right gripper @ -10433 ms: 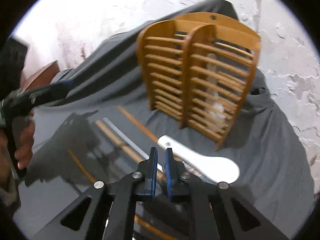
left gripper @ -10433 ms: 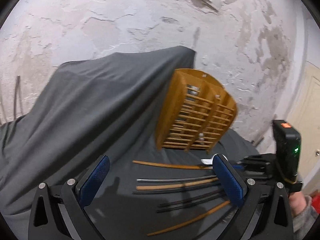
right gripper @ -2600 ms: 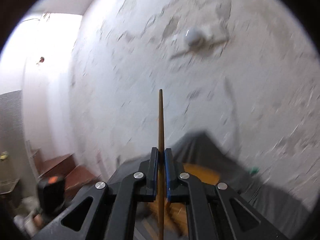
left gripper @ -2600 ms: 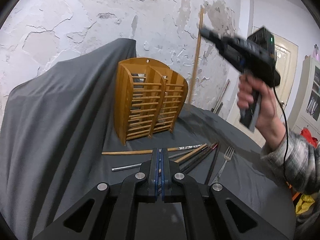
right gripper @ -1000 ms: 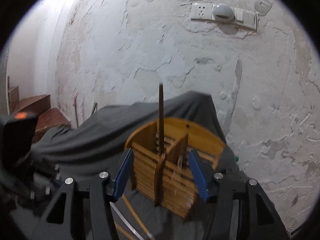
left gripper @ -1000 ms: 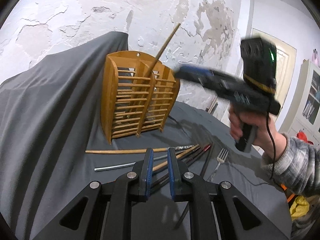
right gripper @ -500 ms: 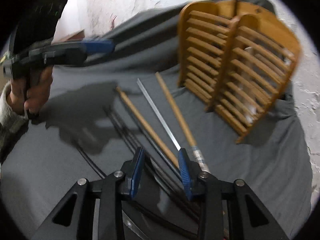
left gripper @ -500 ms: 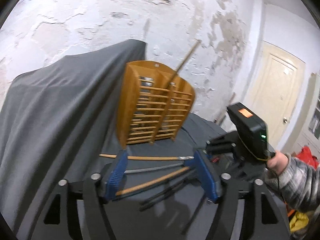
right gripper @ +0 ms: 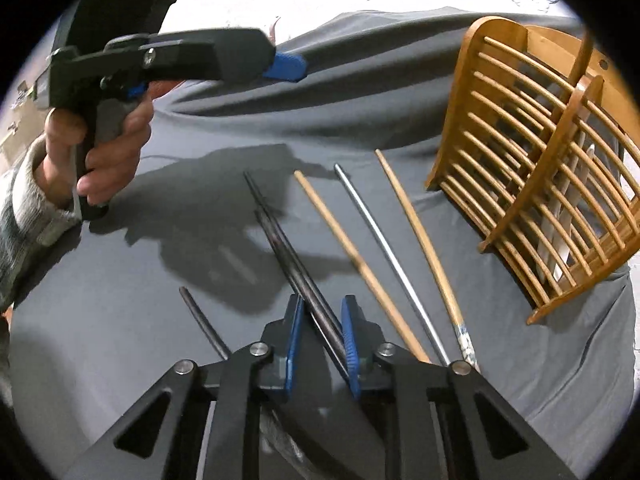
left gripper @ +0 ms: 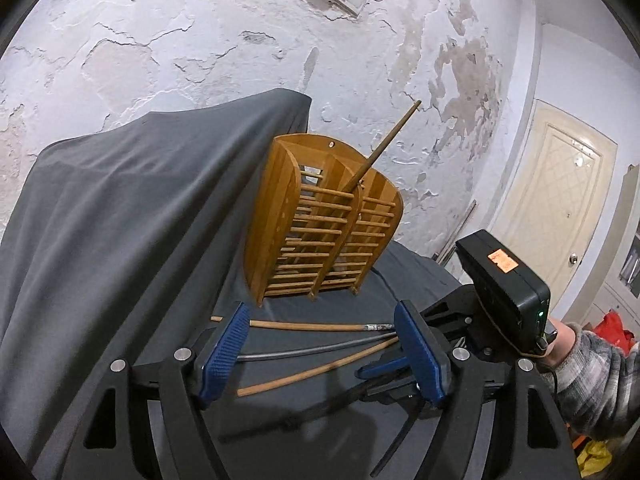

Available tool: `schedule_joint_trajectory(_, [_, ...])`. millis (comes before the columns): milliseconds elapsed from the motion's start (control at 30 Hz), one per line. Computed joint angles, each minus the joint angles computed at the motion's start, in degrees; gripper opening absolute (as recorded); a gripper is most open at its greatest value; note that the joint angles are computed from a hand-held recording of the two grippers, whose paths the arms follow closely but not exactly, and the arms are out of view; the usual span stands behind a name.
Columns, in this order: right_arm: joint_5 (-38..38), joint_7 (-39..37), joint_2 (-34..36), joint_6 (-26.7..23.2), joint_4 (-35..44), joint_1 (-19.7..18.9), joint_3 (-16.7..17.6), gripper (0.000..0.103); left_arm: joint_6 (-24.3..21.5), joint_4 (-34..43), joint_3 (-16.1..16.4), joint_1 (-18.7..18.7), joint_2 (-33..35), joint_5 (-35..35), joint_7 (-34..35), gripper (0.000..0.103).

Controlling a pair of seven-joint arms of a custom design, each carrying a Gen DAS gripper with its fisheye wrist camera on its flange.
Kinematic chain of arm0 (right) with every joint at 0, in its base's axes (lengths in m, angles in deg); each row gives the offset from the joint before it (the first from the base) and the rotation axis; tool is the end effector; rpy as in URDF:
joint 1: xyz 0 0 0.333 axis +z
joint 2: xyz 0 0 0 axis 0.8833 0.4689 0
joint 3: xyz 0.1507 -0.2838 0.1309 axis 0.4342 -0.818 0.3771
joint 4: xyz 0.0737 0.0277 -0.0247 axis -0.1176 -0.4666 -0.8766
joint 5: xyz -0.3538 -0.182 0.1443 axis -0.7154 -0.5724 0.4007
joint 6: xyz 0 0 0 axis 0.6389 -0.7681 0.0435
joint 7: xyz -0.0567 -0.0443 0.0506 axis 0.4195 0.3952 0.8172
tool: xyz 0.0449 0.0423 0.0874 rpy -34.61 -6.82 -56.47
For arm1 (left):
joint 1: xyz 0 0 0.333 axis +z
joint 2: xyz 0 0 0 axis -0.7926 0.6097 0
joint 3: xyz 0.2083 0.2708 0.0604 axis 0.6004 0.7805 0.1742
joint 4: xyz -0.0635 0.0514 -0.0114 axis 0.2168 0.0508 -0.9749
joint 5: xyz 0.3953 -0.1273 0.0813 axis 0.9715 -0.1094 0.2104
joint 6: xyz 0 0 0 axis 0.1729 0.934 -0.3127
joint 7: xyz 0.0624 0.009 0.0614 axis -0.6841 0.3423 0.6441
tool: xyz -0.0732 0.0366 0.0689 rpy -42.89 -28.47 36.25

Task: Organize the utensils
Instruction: 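Lower the right gripper onto a black chopstick and close on it, then lift the black chopstick upright and lower it into the wooden rack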

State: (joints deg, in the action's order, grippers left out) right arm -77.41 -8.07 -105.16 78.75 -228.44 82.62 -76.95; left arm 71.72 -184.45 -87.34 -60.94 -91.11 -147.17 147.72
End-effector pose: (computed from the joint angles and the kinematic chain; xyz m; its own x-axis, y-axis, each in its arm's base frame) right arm 0.3810 0.0997 0.4981 0.4825 -0.8661 0.1307 -0.6545 -0.4557 -0.6033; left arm 0.5191 -0.1637 0.5200 -0.8490 -0.4235 0.3159 -0.4444 0.2490 -0.8605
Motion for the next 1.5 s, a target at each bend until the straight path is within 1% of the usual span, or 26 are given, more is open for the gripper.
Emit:
schedule_joint_trajectory(33, [0.3, 0.4, 0.6, 0.8, 0.2, 0.0, 0.0, 0.007, 0.3, 0.0, -0.1, 0.0, 0.0, -0.1, -0.1, 0.08])
schedule_joint_trajectory(67, [1.5, 0.4, 0.7, 2.1, -0.1, 0.9, -1.0, 0.007, 0.4, 0.1, 0.0, 0.0, 0.2, -0.1, -0.3, 0.08])
schedule_joint_trajectory(100, [2.5, 0.2, 0.7, 3.2, -0.5, 1.8, -1.8, 0.007, 0.4, 0.1, 0.0, 0.0, 0.2, -0.3, -0.4, 0.08])
schedule_joint_trajectory(233, [2.4, 0.5, -0.8, 3.9, -1.2, 1.3, -1.6, 0.007, 0.3, 0.5, 0.1, 0.2, 0.5, -0.7, -0.9, 0.081])
schedule_joint_trajectory(367, [3.9, 1.0, -6.8, 5.4, -3.8, 1.5, -3.9, 0.007, -2.1, 1.2, 0.4, 0.5, 1.1, -0.1, -2.0, 0.082])
schedule_joint_trajectory(433, [5.0, 0.6, -9.6, 7.7, -5.0, 3.0, -6.0, 0.007, -4.5, 1.5, 0.6, 0.8, 1.3, 0.8, -2.6, 0.084])
schedule_joint_trajectory(533, [6.5, -1.0, -14.9, 10.6, -6.7, 7.5, -9.8, 0.007, -9.3, 2.0, 0.9, 1.1, 1.7, 1.4, -3.1, 0.085])
schedule_joint_trajectory(667, [6.5, -1.3, -17.8, 10.4, -7.4, 10.2, -10.7, 0.007, -20.0, 3.8, 1.6, 2.1, 3.2, 2.6, -4.8, 0.084])
schedule_joint_trajectory(700, [6.7, -1.6, -17.7, 10.5, -7.3, 11.3, -11.0, 0.007, -22.2, 3.7, 1.8, 2.5, 3.2, 2.1, -4.3, 0.077])
schedule_joint_trajectory(733, [6.7, -1.7, -17.6, 10.3, -7.2, 11.9, -11.0, 0.007, -25.2, 3.7, 2.1, 2.9, 3.1, 1.2, -3.5, 0.054])
schedule_joint_trajectory(767, [6.7, -2.0, -17.8, 10.0, -7.2, 12.5, -11.2, 0.007, -25.3, 3.5, 1.9, 3.2, 2.7, 1.1, -3.7, 0.05])
schedule_joint_trajectory(800, [6.7, -2.1, -18.4, 10.6, -7.5, 12.6, -11.1, 0.007, -24.8, 3.2, 1.7, 3.4, 2.3, 0.8, -3.9, 0.039])
schedule_joint_trajectory(833, [7.0, -2.8, -19.1, 11.0, -7.6, 13.7, -12.2, 0.007, -24.4, 3.0, 1.6, 3.6, 2.1, 0.3, -4.1, 0.015])
schedule_joint_trajectory(900, [7.6, -3.9, -20.3, 11.4, -7.6, 15.5, -14.0, 0.008, -26.6, 3.6, 2.2, 4.1, 2.9, -0.5, -4.5, 0.008])
schedule_joint_trajectory(933, [7.7, -4.4, -20.1, 11.8, -7.6, 16.2, -14.5, 0.008, -27.6, 3.7, 2.4, 4.4, 3.0, -1.1, -4.6, 0.007])
schedule_joint_trajectory(967, [7.7, -4.6, -20.2, 11.3, -7.5, 16.2, -14.7, 0.008, -26.8, 3.2, 2.1, 4.6, 2.3, -1.4, -4.2, 0.007])
schedule_joint_trajectory(1033, [7.9, -4.1, -19.2, 7.2, -6.1, 15.3, -13.9, 0.01, -26.7, 2.6, 2.2, 4.7, 1.4, -1.8, -3.5, 0.007])
schedule_joint_trajectory(1067, [7.7, -3.9, -17.1, 6.9, -5.2, 14.4, -12.8, 0.011, -27.3, 2.5, 2.5, 4.9, 1.1, -1.9, -3.1, 0.007])
schedule_joint_trajectory(1100, [7.1, -2.9, -15.7, 5.5, -4.4, 12.2, -10.5, 0.019, -28.1, 2.5, 2.7, 5.0, 0.8, -1.7, -2.6, 0.007])
schedule_joint_trajectory(1133, [7.0, -3.0, -15.2, 5.1, -4.6, 11.4, -9.9, 0.028, -28.3, 2.6, 2.9, 5.1, 0.5, -1.9, -2.2, 0.006])
schedule_joint_trajectory(1200, [6.4, -1.0, -16.0, 1.5, -3.8, 8.7, -6.3, 0.028, -29.3, 2.4, 3.4, 5.4, -0.4, -1.7, -1.3, 0.006])
schedule_joint_trajectory(1267, [5.3, 1.0, -15.2, 0.2, -3.2, 6.6, -2.7, 0.023, -29.6, 1.7, 3.9, 5.6, -1.7, -2.0, -0.1, 0.005])
schedule_joint_trajectory(1300, [4.8, 1.4, -15.0, -0.9, -2.8, 6.3, -1.8, 0.01, -30.7, 1.8, 4.3, 5.7, -1.8, -2.0, 0.0, 0.005])
schedule_joint_trajectory(1433, [3.2, 4.3, -14.0, 2.6, -3.8, 5.3, 1.0, 0.009, -32.4, 1.6, 5.1, 5.8, -2.3, -3.3, -0.2, 0.007])
schedule_joint_trajectory(1467, [3.1, 4.5, -13.9, 4.0, -4.2, 5.8, 0.3, 0.008, -32.4, 1.8, 5.1, 5.8, -2.1, -4.0, -0.7, 0.01])
schedule_joint_trajectory(1500, [3.2, 5.1, -13.8, 5.4, -4.6, 6.2, -0.1, 0.007, -31.7, 1.6, 5.0, 5.9, -2.1, -4.8, -1.3, 0.028])
